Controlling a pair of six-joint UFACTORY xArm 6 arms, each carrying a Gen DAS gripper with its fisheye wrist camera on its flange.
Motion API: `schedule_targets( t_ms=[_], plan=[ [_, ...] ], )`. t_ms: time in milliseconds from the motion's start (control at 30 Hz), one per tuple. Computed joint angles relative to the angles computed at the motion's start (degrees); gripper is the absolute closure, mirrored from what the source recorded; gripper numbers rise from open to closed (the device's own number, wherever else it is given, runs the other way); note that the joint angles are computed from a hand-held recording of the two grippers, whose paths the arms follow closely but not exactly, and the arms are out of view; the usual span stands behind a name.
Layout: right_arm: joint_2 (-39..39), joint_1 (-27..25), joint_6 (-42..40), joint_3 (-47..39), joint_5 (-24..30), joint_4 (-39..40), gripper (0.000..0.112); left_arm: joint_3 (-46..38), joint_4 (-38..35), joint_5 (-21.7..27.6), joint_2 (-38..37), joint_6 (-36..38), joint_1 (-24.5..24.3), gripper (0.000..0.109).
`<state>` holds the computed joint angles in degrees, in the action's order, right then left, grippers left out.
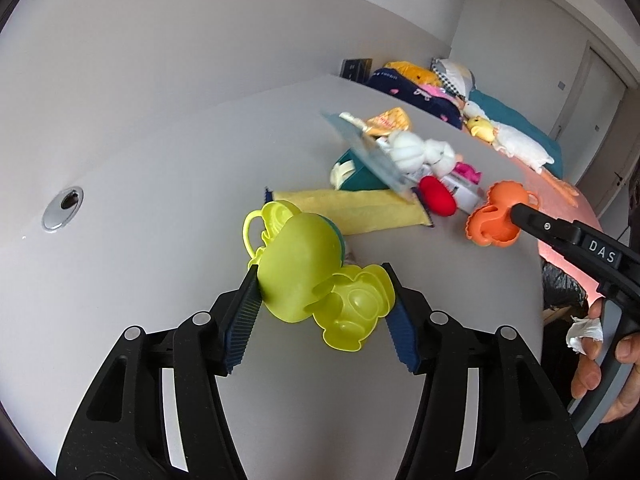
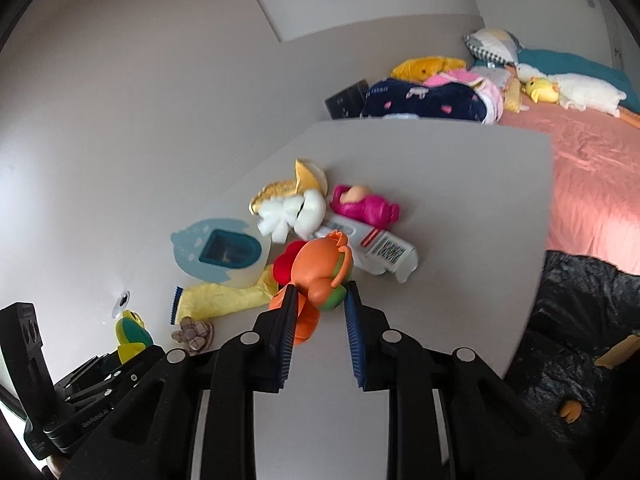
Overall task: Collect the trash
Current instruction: 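Carry the green and orange toys with both tools over the black trash bag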
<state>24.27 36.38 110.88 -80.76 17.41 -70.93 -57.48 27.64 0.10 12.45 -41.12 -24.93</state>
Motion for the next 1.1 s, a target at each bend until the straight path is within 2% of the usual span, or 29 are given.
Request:
schedule_targets(
  t_ms=[167, 400, 667, 1100],
  plan=[
    [-5.04, 0.46, 4.58, 4.61, 2.19, -4.47, 0.087, -0.15, 5.38, -0.39, -1.01, -4.79, -1.09, 0.052],
    [-11.28, 1.26, 8.77, 10.94, 4.99, -8.0, 0.087, -1.28, 7.8, -0.59, -1.1, -6.92, -3.55, 0.052],
    [-18.38, 2.26, 11.63, 18.41, 8.84, -9.45, 0.087, -3.23, -0.76, -0.61, 0.51, 0.96, -8.0, 0.052],
    [-27.97, 3.11, 13.95, 28.33, 13.81, -9.32, 0.087, -7.53, -9.96, 0.61, 3.62, 10.33, -13.93, 0.052]
  ],
)
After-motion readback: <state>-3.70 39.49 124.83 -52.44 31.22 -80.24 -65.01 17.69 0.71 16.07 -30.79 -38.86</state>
